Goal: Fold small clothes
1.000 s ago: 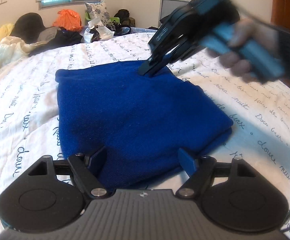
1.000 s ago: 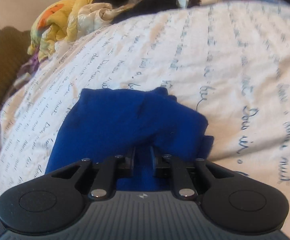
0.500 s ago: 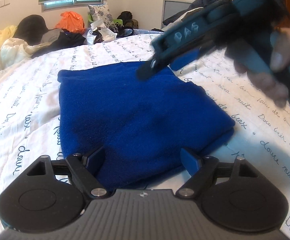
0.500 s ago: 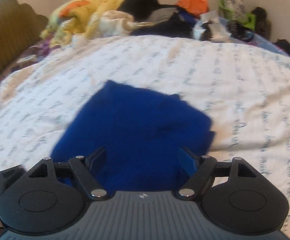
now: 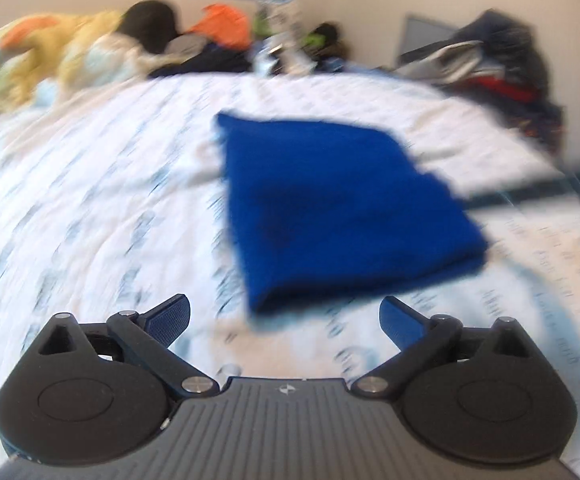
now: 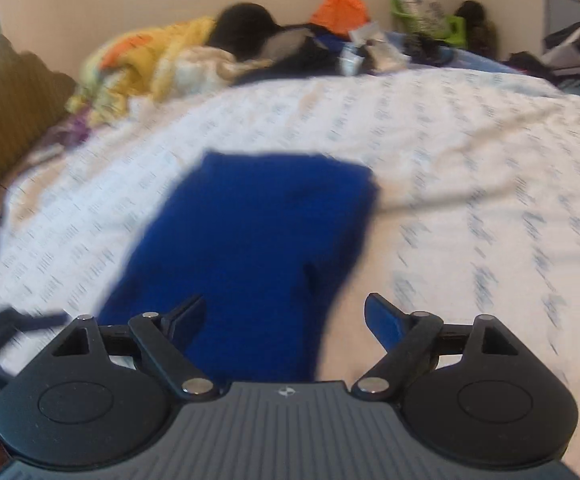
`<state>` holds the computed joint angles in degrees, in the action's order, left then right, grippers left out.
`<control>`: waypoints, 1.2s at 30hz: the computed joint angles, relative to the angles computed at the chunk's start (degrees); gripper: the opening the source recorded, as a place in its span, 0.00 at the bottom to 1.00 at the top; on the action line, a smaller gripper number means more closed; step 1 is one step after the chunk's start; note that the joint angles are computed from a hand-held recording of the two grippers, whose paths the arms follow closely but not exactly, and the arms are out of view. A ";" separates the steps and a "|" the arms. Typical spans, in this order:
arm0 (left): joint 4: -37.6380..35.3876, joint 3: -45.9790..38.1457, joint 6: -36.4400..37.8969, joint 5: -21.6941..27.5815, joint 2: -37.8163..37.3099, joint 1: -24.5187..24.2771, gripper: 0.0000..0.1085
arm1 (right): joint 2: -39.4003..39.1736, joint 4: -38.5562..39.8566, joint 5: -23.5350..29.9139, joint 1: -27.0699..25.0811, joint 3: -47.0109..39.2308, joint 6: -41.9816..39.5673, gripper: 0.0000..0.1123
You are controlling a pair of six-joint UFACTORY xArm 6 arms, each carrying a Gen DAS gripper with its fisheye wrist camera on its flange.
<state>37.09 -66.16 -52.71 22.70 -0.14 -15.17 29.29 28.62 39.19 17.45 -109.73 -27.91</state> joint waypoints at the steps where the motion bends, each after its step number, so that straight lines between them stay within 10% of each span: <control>1: -0.56 -0.86 -0.75 2.18 0.62 -0.48 0.93 | -2.65 -3.73 -2.90 0.55 5.36 2.36 0.77; 6: 2.83 -4.97 -4.58 10.28 2.91 -2.93 0.95 | -10.39 -19.13 -14.36 3.29 22.62 13.85 0.92; 12: 4.93 -6.55 -8.15 13.73 3.88 -4.08 0.95 | -9.47 -29.60 -11.05 4.17 20.12 30.72 0.92; 36: -0.36 -8.62 -3.49 16.40 4.55 -4.65 0.95 | -8.47 -32.18 -8.78 4.75 18.49 34.20 0.92</control>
<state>36.73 -74.78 -56.20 39.10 4.41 -19.82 20.82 -3.55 30.41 22.20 -91.24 6.29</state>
